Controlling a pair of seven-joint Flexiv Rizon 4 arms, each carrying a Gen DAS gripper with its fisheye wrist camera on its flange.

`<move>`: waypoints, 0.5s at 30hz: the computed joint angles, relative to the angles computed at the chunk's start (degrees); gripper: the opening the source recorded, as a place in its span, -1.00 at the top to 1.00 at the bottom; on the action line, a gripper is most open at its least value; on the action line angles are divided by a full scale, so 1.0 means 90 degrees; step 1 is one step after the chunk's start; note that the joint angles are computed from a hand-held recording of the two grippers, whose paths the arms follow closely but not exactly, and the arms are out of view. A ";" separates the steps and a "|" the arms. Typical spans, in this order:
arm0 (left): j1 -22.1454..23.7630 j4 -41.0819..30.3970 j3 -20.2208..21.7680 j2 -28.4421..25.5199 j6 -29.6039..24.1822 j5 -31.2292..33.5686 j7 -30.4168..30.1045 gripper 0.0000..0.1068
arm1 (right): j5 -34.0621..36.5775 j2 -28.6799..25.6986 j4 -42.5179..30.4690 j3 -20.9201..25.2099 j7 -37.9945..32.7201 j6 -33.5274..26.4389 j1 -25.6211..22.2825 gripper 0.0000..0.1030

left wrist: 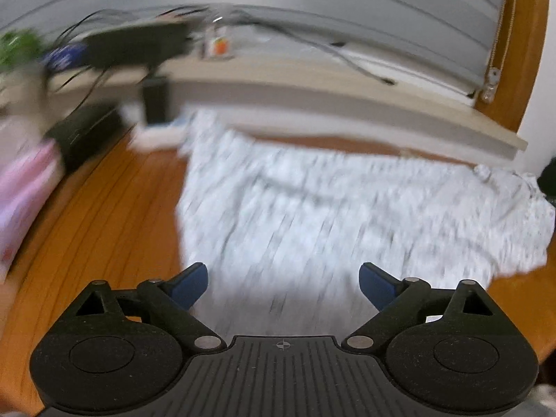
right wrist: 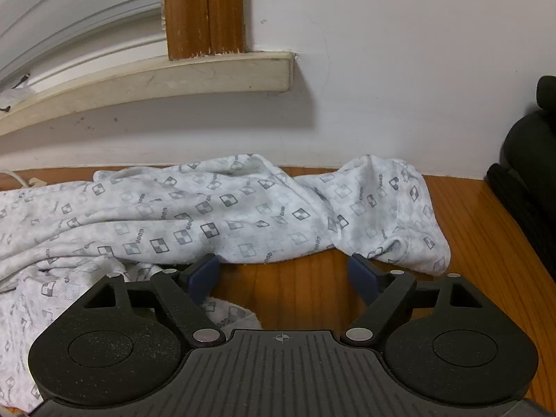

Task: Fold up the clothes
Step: 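Grasp a shirt edge with the left gripper and drag it across the desk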

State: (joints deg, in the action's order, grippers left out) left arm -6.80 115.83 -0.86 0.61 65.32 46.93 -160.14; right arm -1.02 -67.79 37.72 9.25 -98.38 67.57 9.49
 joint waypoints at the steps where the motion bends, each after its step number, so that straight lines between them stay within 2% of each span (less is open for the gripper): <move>1: -0.0056 0.0111 -0.0024 0.0112 -0.0090 0.0115 -0.0257 -0.79 | -0.0002 -0.0002 -0.0020 0.0016 -0.0016 -0.0050 -0.0005 -0.58; 5: -0.0076 0.0350 -0.0166 0.0314 -0.0232 0.0236 -0.0663 -0.79 | 0.0035 -0.0015 -0.0124 0.0064 -0.0089 -0.0255 -0.0023 -0.60; 7: -0.0067 0.0310 -0.0265 0.0292 -0.0316 0.0433 -0.0701 -0.66 | 0.0061 -0.0028 -0.0167 0.0048 -0.0104 -0.0285 -0.0018 -0.60; 8: -0.0077 0.0284 -0.0303 0.0277 -0.0361 0.0538 -0.0716 -0.54 | 0.0072 -0.0033 -0.0182 0.0040 -0.0110 -0.0296 -0.0014 -0.60; 10: -0.0120 0.0194 -0.0361 0.0249 -0.0525 0.0645 -0.0651 0.28 | 0.0092 -0.0043 -0.0202 0.0025 -0.0123 -0.0299 -0.0008 -0.60; 11: -0.0113 0.0207 -0.0314 0.0240 -0.0390 0.0555 -0.0548 0.44 | 0.0096 -0.0057 -0.0214 0.0004 -0.0118 -0.0263 0.0001 -0.61; 12: -0.0094 0.0231 -0.0265 0.0200 -0.0185 0.0488 -0.0440 0.72 | 0.0099 -0.0061 -0.0223 -0.0008 -0.0102 -0.0267 0.0005 -0.61; 13: -0.0101 0.0219 -0.0266 0.0210 -0.0239 0.0524 -0.0407 0.88 | 0.0101 -0.0064 -0.0229 -0.0018 -0.0088 -0.0270 0.0008 -0.62; 15: -0.0130 0.0195 -0.0295 0.0310 -0.0574 0.0628 -0.0351 0.88 | 0.0103 -0.0066 -0.0224 -0.0033 -0.0075 -0.0247 0.0012 -0.62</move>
State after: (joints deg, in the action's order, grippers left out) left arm -7.97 117.58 -3.52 3.40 60.15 52.59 -163.30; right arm -0.10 -68.38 35.70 8.95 -99.06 65.35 9.60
